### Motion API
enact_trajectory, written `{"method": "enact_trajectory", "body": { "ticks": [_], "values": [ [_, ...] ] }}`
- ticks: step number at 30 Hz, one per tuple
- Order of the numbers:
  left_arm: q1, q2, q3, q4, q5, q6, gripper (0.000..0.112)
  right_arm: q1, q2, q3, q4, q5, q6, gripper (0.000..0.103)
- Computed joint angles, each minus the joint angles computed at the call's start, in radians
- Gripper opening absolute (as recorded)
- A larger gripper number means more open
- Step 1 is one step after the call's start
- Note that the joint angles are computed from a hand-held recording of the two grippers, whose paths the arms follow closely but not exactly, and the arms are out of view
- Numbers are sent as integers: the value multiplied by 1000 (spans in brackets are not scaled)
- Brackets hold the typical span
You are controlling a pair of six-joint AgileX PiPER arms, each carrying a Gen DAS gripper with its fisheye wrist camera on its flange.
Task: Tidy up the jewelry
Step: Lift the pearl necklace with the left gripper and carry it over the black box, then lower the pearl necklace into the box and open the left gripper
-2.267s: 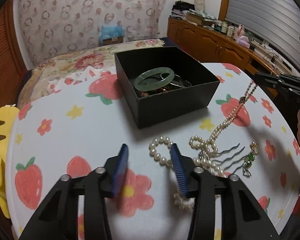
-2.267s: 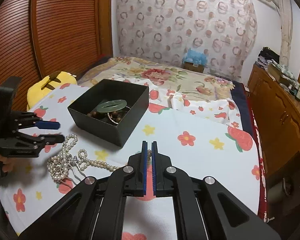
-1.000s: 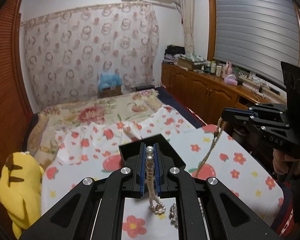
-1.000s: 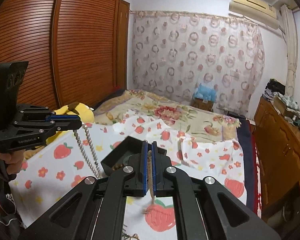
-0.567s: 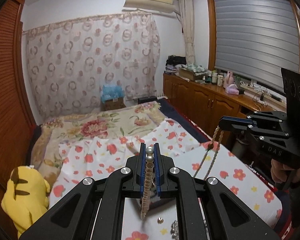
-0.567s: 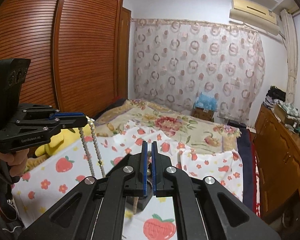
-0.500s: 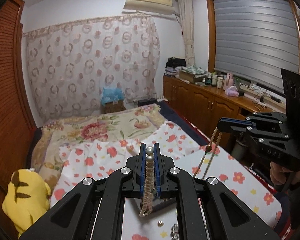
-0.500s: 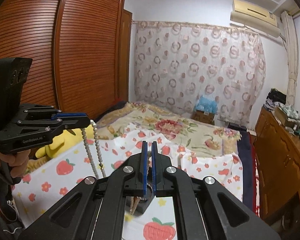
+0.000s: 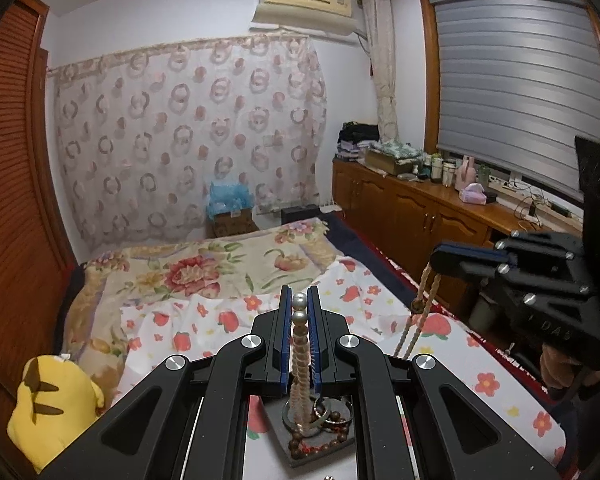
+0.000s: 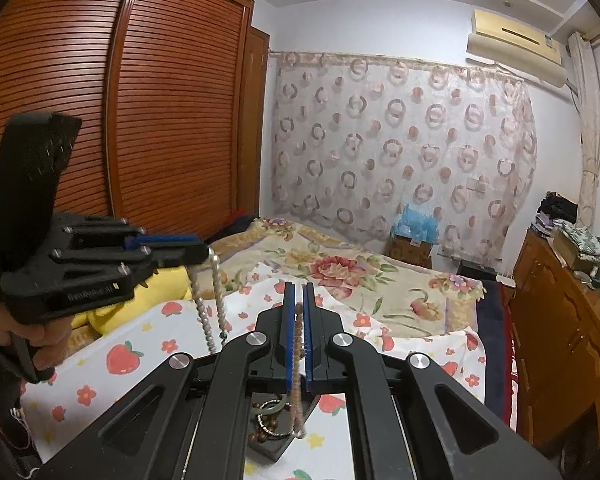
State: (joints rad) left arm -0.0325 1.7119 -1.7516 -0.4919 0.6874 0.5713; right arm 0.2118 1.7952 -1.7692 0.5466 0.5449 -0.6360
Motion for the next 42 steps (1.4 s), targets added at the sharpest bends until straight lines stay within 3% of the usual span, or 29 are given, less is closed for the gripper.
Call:
{"method": "enact_trajectory", "body": {
  "ticks": [8,19,27,42],
  "values": [
    [20,105,-12,8,13,-2,7,9,117,-147,-47,45,51,5],
    [45,119,137,-61,-19,83,7,29,283,-325,-143,84,151,5],
    [42,130,242,-76,-54,106,7,43,394,-356,-214,107,209,5],
    [32,171,254,-83,-61,100,7,47,490,-322,-107,177,185,6]
  ]
}}
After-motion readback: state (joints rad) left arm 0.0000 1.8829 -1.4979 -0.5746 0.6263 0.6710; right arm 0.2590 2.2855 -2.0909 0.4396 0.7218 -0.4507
